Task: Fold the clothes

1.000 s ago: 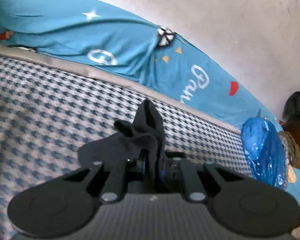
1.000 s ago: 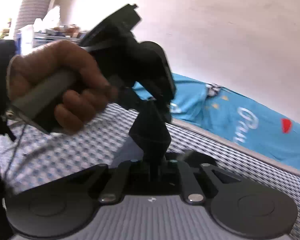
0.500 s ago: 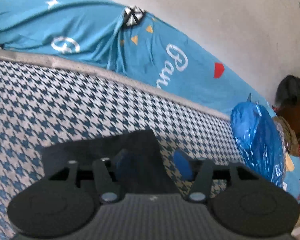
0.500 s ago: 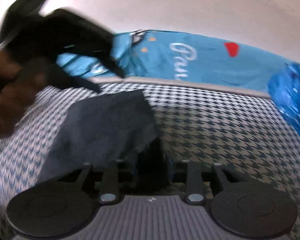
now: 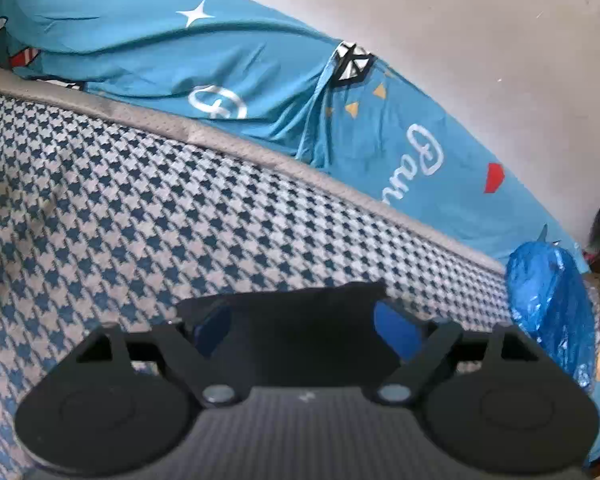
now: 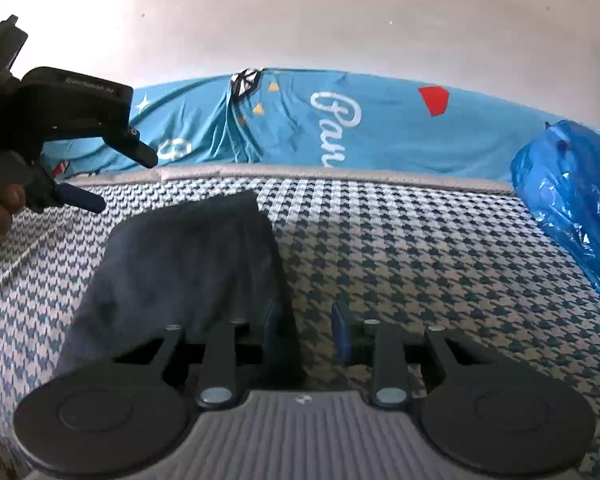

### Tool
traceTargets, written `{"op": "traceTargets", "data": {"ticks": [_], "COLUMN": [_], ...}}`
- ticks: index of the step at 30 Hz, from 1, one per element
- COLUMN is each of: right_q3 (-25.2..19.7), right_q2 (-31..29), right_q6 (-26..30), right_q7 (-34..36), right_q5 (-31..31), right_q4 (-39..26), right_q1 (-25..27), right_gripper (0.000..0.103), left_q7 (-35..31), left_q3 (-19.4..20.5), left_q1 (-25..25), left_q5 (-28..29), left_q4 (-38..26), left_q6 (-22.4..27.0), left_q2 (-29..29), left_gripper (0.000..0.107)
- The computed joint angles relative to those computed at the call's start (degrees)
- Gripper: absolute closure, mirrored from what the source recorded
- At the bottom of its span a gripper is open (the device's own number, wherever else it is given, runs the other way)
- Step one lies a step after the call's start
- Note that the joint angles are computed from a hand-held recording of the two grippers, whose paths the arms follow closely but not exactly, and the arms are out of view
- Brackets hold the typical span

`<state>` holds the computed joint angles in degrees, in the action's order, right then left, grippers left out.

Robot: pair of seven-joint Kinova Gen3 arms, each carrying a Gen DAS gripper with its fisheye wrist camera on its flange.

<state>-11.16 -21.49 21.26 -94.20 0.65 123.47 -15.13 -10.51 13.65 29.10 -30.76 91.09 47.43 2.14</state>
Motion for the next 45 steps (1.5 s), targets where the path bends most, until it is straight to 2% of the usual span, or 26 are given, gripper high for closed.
{"op": "traceTargets", "data": {"ticks": [5,12,15,21,29,32,33,36,42,45], "right_q3": [-4.0,-4.9,-1.1,7.5,11.7,8.2,5.8,2.7,2.2,4.1], "right_q2": [1.8,2.0,1.0,-1.5,-1.6,-0.6,0.0,0.9,0.8,0.5], "right_q6": [3.1,4.6,3.7,0.8,2.2,3.4,4.2,5.0,4.7,4.9], "right_q7": [-3.5,-6.6,-5.5,3.8,13.7,14.7,13.7,12.8,12.9,13.6], "right_q5": [3.1,6.0,3.5,-3.8,-10.9,-10.3,-9.1,-7.2,-6.5,-8.1], "right_q4": [-1.4,-1.9,-1.5,0.0,-0.1,-0.4,-0.8,-0.9,-0.6,-0.8], "right_q1": [4.0,4.2,1.2,-8.6,-15.4,-12.8,-10.7,-8.3,-8.0,-9.2], "right_gripper": [0.073,0.07,0.07,0.07,0.07,0.07,0.07,0.069,0.069,0.069], "left_q7": [-2.6,-3.3,-2.9,-2.8,-0.8,-1.1,-1.7,-2.9,-3.2,-3.0], "left_q3": [0.0,-0.2,-0.3,0.3,-0.6,-1.3,-1.7,-2.7,-4.5,-4.6], "left_q1": [-0.1,-0.1,-0.6,-0.5,1.7,3.1,3.3,3.5,3.4,3.6], "left_q5": [2.1,3.1,3.7,2.4,-0.7,-1.8,-1.4,0.2,2.3,2.3], "left_q4": [0.3,1.4,2.3,2.1,-0.5,-2.6,-3.0,-3.9,-4.0,-3.7], "left_q6": [1.3,2.2,1.4,2.0,7.1,10.4,10.9,11.6,12.2,12.0], "left_q2": [0.3,0.0,-0.6,-0.1,3.3,5.4,6.0,7.2,8.0,7.6], "left_gripper": [0.018,0.014,0.014,0.011,0.011,0.011,0.011,0.011,0.007,0.007]}}
